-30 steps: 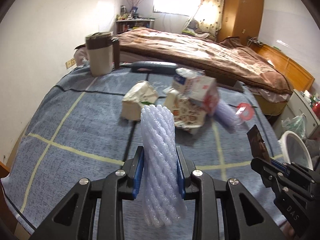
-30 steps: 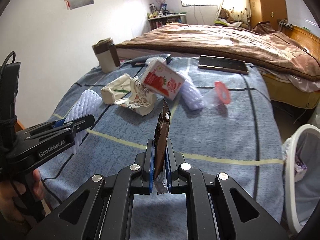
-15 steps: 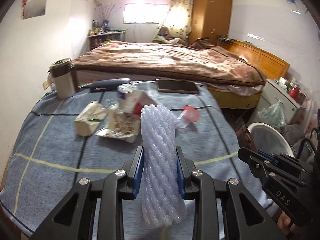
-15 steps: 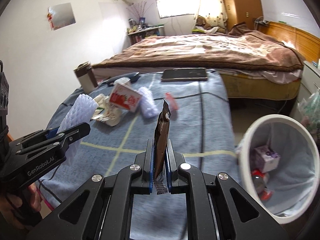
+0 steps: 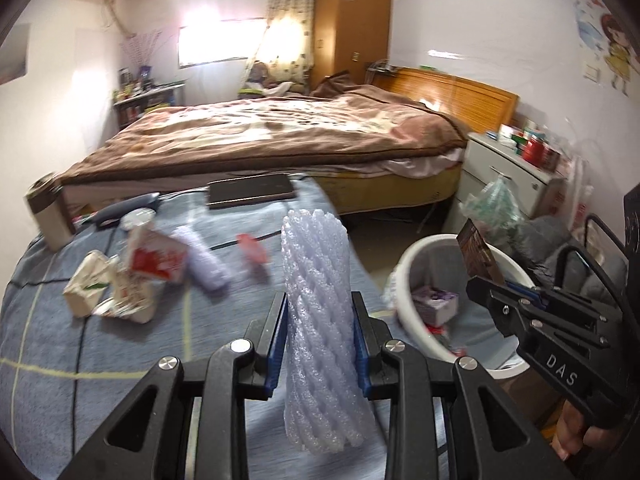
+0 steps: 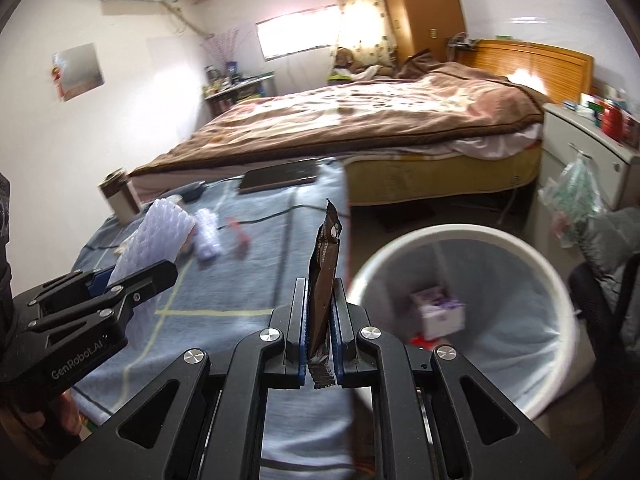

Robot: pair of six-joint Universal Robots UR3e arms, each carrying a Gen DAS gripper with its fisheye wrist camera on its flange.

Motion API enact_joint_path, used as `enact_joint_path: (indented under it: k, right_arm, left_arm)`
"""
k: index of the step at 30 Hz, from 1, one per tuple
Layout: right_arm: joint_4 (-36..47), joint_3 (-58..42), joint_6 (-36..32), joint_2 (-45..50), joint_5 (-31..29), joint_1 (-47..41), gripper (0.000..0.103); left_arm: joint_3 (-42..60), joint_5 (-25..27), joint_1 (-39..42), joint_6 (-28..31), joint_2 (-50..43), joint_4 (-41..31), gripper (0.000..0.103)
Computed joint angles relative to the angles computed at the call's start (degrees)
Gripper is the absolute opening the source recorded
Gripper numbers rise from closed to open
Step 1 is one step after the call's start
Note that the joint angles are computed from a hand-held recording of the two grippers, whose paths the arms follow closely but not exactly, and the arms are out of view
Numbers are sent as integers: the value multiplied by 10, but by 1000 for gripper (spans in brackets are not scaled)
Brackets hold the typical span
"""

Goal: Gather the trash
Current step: 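Carry the wrapper and foam sleeve over the white wastebasket, then open both tools to drop the wrapper and foam sleeve into the wastebasket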

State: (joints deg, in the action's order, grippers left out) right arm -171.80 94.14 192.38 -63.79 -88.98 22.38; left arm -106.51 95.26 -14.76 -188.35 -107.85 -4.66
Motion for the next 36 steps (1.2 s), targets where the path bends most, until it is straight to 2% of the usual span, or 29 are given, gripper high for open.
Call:
enact_joint_path:
  k: [10, 17, 25, 26, 28, 29, 30, 32, 33, 34, 36]
  right_arm:
    - [-23, 82, -3, -45, 1, -69, 12]
    - [-8, 99, -10, -44, 12, -111, 12]
    - [14, 112, -19, -40, 24, -135, 12]
    - [17, 111, -20, -39, 25, -136, 12]
    - [27, 108, -24, -37, 26, -137, 13]
    - [29, 106, -23, -35, 20, -135, 14]
    - [30, 103, -21, -34, 5, -131, 18]
    - [29, 104, -18, -33, -7, -128, 31]
    - [29, 107, -17, -35, -5, -130, 45]
    - [28, 110, -17, -38, -2, -132, 54]
    - [20, 118, -16, -43, -2, -134, 54]
  left_arm:
    - [176, -6, -71, 5, -116, -71, 31]
    - [295, -39, -92, -7, -198, -140, 31]
    - [358, -56, -104, -15, -246, -185, 31]
    - [363, -54, -105, -14, -249, -188, 32]
    - [375, -56, -105, -16, -257, -198, 40]
    - [380, -58, -105, -19, -260, -202, 49]
    - [380, -59, -105, -20, -261, -200, 53]
    - [378, -58, -106, -17, -261, -198, 55]
    - [377, -54, -107, -16, -260, -196, 57]
    - [376, -50, -108, -17, -260, -196, 57]
    - [371, -50, -108, -17, -258, -191, 59]
